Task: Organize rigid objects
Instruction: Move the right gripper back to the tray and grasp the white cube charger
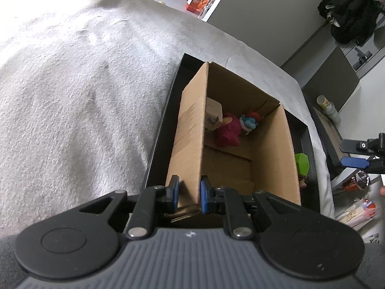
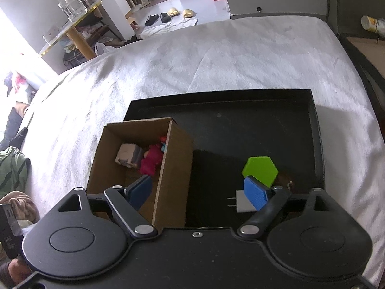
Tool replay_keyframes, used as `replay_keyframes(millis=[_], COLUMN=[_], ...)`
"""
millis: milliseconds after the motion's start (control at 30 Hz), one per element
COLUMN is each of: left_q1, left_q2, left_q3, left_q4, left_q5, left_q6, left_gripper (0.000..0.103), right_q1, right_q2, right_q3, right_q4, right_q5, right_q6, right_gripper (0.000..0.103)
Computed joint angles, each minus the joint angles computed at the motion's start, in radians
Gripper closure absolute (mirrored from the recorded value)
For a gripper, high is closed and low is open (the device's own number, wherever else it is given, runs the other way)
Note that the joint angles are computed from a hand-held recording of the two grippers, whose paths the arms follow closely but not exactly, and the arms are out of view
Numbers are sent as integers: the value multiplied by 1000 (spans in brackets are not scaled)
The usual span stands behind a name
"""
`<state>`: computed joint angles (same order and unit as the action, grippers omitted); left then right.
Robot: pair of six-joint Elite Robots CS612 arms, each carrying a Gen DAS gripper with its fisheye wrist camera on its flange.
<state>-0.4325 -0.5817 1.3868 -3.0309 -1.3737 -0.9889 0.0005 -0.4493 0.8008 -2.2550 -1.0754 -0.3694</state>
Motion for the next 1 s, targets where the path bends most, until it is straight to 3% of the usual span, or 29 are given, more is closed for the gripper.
replay_keyframes(millis=[433,1000], left_q1=[-8,-13], left_q2=[-5,-5], left_q3=[-15,-26], left_q4=[63,100], left_q5=[29,49], left_q6=[0,2], left_gripper=[86,87], right_q1=[-30,-14], right_q2=[36,73], right_q3=[-20,-36], right_q4=[28,56], right_q5=[-5,-56], right_q6=[35,4], right_gripper=[19,21])
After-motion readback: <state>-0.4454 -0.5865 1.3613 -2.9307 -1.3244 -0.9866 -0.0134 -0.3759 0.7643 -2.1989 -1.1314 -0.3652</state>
